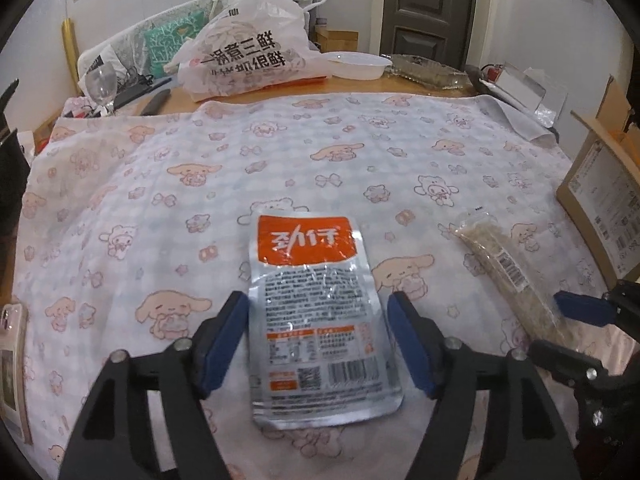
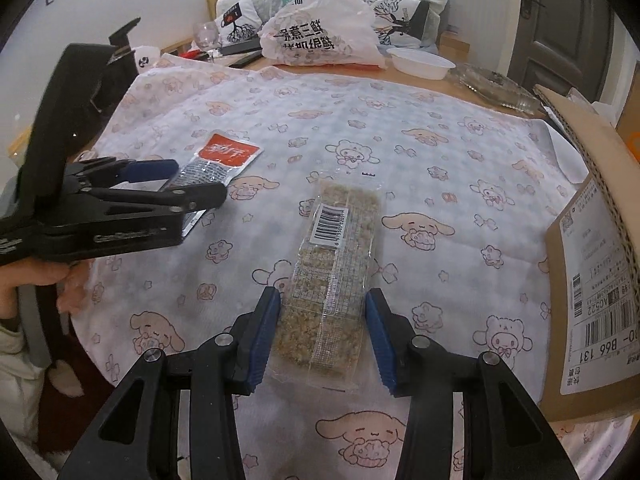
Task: Organize snacks
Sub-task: 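Grasp the white-and-orange packet with the left gripper while the right grasps the clear seed bar, then carry both packets into the box with both grippers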
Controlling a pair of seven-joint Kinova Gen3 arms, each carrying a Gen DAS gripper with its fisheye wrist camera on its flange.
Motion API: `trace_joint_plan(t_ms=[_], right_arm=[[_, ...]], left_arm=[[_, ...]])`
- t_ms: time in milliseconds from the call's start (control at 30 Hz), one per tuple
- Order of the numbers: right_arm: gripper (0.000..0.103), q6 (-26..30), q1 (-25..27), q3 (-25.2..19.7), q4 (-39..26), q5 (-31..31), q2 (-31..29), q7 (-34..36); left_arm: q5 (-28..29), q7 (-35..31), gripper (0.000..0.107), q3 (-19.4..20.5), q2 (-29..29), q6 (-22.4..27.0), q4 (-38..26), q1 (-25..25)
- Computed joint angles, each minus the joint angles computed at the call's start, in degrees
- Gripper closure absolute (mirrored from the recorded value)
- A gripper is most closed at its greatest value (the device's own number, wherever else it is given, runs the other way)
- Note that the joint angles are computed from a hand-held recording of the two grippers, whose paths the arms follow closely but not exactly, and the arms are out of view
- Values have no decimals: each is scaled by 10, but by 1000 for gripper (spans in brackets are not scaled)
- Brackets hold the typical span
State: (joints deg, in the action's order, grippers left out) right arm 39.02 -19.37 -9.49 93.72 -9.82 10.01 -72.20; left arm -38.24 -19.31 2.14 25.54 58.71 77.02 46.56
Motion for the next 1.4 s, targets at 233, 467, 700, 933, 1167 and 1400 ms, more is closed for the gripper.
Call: trace_joint_plan(t_ms=[233, 467, 700, 933, 1167, 1400], right_arm=[[63, -4, 7, 0, 7, -10, -4, 17], [60, 10, 7, 4, 17, -2, -19, 22], [48, -32, -21, 10, 19, 41, -6, -39], [66, -39, -40, 12, 14, 91, -4, -99], [66, -64, -38, -4, 34, 76, -48, -88], [66, -73, -21, -4, 24, -21, -94, -5]], left_arm=[[-5, -2, 42, -3, 4, -1, -4, 3], [3, -3, 43, 8, -15, -41, 22, 1], [-3, 10, 43, 5, -28, -61, 39, 2], [-34, 42, 43, 7, -44, -66, 57, 12], [-90, 95, 43, 18, -90, -66, 81, 25], [-163, 127, 43, 60, -131, -12, 67, 33]])
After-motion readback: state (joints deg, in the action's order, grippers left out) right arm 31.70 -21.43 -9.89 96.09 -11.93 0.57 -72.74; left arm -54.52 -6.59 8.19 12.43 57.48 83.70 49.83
